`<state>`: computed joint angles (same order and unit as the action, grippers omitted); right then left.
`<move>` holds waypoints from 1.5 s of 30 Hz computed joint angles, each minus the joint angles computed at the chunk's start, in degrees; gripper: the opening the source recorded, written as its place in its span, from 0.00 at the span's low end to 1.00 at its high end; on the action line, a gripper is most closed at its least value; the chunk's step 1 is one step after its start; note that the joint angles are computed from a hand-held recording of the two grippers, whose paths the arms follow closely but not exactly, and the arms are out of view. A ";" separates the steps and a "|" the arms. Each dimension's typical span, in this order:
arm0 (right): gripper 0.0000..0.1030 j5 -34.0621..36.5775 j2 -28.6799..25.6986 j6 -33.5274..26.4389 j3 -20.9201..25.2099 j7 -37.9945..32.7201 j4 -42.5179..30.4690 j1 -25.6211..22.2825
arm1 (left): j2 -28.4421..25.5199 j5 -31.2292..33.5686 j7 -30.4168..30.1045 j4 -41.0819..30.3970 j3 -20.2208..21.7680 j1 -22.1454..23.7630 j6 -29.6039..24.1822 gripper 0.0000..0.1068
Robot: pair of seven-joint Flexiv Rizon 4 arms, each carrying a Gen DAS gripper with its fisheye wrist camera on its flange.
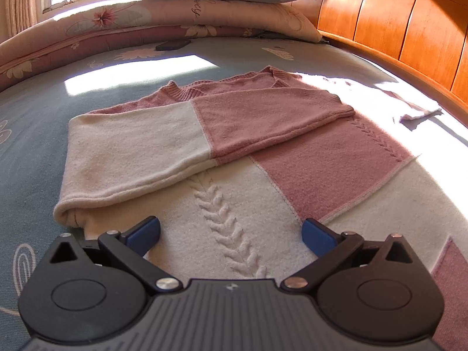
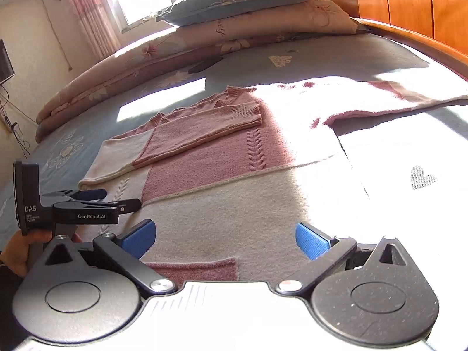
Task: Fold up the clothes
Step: 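Move the open right gripper to the white sock by the headboard, then close the right gripper on the end of the white sock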
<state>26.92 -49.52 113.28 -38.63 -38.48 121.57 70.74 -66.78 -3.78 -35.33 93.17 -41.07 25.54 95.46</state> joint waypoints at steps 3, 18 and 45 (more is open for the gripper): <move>0.94 4.16 2.10 4.22 1.10 1.58 2.93 -3.69 | -0.88 0.70 0.69 -0.01 -1.21 0.88 0.32 0.96; 0.74 2.59 0.55 25.39 23.19 8.42 -2.09 -46.79 | -3.92 2.10 4.53 1.81 -6.86 4.47 -0.25 0.96; 0.29 -7.67 -12.33 20.88 32.70 13.39 -20.63 -71.11 | -4.40 3.72 3.69 1.41 -6.29 3.93 0.96 0.96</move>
